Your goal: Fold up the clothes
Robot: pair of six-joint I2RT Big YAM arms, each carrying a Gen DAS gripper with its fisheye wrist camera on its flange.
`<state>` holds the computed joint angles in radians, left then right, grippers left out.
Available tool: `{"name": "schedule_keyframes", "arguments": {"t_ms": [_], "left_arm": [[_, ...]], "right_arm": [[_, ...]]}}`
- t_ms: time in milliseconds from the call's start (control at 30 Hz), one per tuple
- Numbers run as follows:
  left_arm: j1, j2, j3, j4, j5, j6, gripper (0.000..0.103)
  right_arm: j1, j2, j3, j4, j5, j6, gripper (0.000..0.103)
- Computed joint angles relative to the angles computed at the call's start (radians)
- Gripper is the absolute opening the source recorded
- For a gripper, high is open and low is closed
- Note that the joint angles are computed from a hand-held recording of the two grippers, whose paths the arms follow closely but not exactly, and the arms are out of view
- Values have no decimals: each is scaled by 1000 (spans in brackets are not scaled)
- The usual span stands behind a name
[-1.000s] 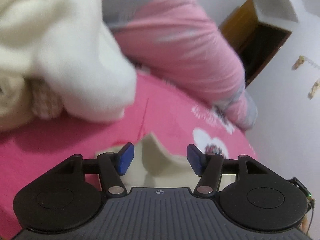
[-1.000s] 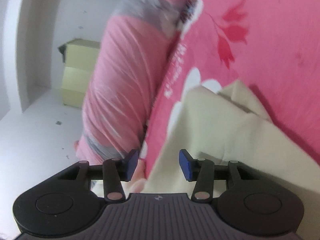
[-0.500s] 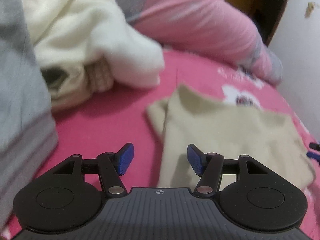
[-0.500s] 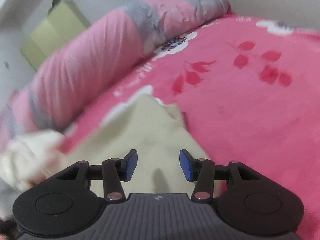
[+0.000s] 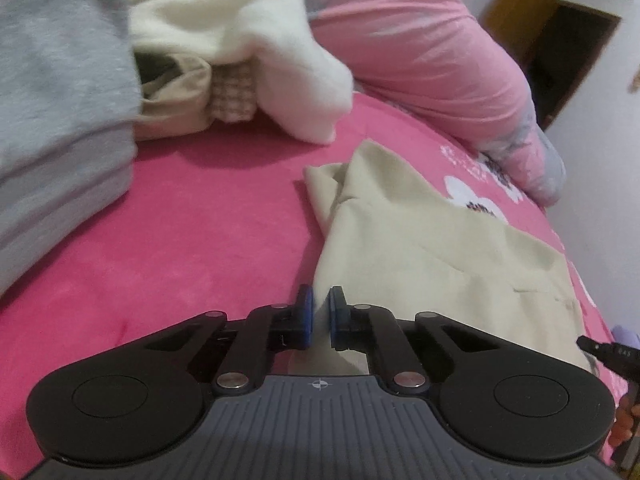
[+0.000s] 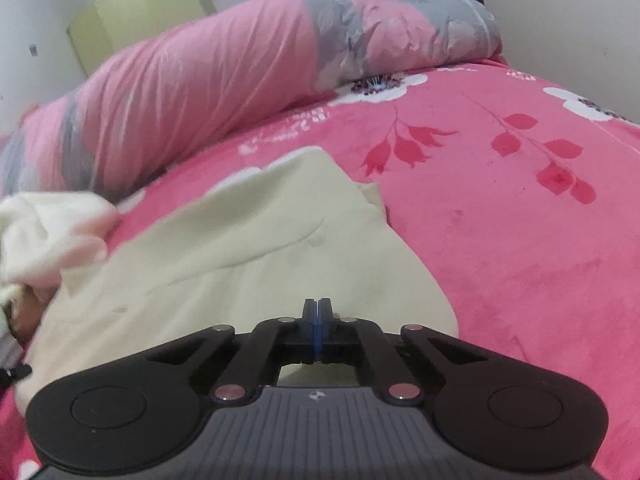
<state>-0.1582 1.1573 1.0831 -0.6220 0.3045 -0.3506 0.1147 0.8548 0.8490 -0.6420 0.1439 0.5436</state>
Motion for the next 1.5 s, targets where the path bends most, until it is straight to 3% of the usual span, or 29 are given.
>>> {"name": "schedule_keyframes", "arguments": {"t_ms": [267, 367, 433, 467, 567, 667, 800, 867, 967, 1067, 1200, 1333, 1400, 1433, 1500], "left_arm": [[2, 11, -12, -2, -5, -4, 6], [-9, -1, -19, 16, -32, 28, 7], [-16, -18, -25, 31, -58, 63, 11], [-21, -22, -21, 42, -80, 67, 19], [-34, -26, -2, 76, -150, 70, 25], [-67, 44, 79, 79, -163, 68, 25], [-130, 182, 175, 135, -182, 36, 27], [-142, 260, 233, 108, -170, 6, 27], [-160, 359, 305, 35, -251, -2, 26], [-154, 360, 296, 53, -242, -36, 26], [-162, 336, 288, 65, -256, 25, 27], [-189, 340, 294, 126, -267, 167, 30], [-205, 384, 339, 89, -306, 215, 31], [-208, 414, 370, 58, -317, 212, 31], [-189, 447, 409, 20, -278, 151, 32]], "right_arm": [[-54, -26, -25, 18, 6, 8, 2], [-70, -2, -3, 25, 4, -38, 8], [-61, 28, 24, 34, 28, -80, 20], [-51, 45, 36, 52, 39, -107, 20], [-28, 104, 74, 106, 33, -177, 20], [4, 176, 118, 145, 22, -240, 20], [38, 311, 192, 169, 27, -294, 20], [29, 366, 216, 176, 8, -288, 20], [-6, 413, 238, 169, -52, -240, 20], [-49, 409, 231, 175, -110, -151, 20], [-78, 346, 192, 204, -128, -105, 20], [-77, 326, 193, 195, -153, -173, 20], [-64, 361, 227, 145, -94, -208, 20], [-61, 389, 250, 106, -55, -207, 20], [-87, 421, 253, 104, -67, -165, 15]]}}
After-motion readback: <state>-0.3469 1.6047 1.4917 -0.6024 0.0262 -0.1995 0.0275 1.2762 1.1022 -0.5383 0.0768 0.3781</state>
